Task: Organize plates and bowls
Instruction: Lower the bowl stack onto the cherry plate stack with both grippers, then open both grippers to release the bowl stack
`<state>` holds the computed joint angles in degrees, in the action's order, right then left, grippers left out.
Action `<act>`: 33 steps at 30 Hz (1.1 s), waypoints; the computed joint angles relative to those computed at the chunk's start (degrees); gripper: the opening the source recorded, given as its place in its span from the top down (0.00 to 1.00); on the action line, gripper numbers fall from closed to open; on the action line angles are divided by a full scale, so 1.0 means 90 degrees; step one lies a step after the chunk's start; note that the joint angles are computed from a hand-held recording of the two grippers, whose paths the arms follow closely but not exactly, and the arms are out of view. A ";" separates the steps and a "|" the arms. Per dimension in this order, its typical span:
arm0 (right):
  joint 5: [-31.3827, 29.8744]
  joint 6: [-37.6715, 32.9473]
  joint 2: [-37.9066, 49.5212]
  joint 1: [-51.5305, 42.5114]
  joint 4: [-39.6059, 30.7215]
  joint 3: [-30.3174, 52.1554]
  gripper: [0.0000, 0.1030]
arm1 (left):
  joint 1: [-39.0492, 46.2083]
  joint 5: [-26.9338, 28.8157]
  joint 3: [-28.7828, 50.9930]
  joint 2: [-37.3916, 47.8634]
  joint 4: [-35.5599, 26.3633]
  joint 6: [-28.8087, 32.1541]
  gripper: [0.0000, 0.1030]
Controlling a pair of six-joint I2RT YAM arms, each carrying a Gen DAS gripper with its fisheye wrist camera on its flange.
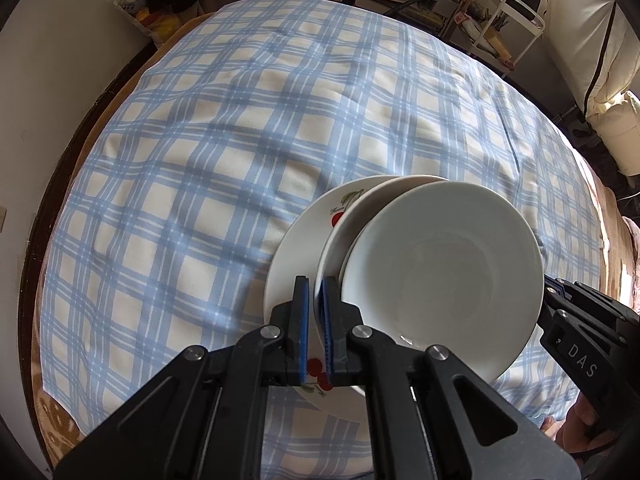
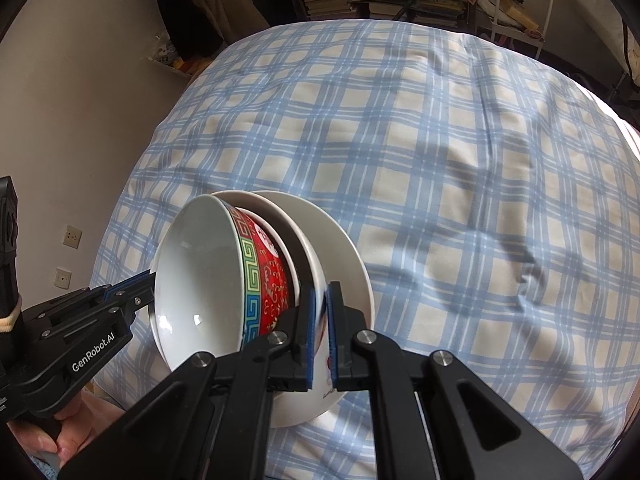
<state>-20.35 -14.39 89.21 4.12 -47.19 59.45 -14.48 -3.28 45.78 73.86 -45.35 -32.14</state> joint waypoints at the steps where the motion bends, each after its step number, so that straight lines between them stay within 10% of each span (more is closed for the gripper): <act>1: -0.0003 -0.0040 0.0009 -0.0014 -0.0006 -0.0002 0.92 | 0.0008 -0.0002 -0.0003 -0.0005 -0.0002 0.0008 0.93; 17: -0.0318 -0.0461 0.0056 -0.0592 -0.0715 0.0716 0.71 | 0.0266 -0.0051 0.0215 -0.0685 -0.0342 0.0249 0.69; 25: -0.0650 -0.1254 -0.0868 -0.1273 -0.0586 0.0460 0.47 | -0.1219 -0.2082 0.0294 -0.1619 -0.0929 -0.0371 0.30; 33: -0.1945 -0.2053 -0.1927 -0.2557 -0.0602 0.0259 0.24 | -0.3060 -0.4116 0.0640 -0.2221 -0.1884 -0.1722 0.13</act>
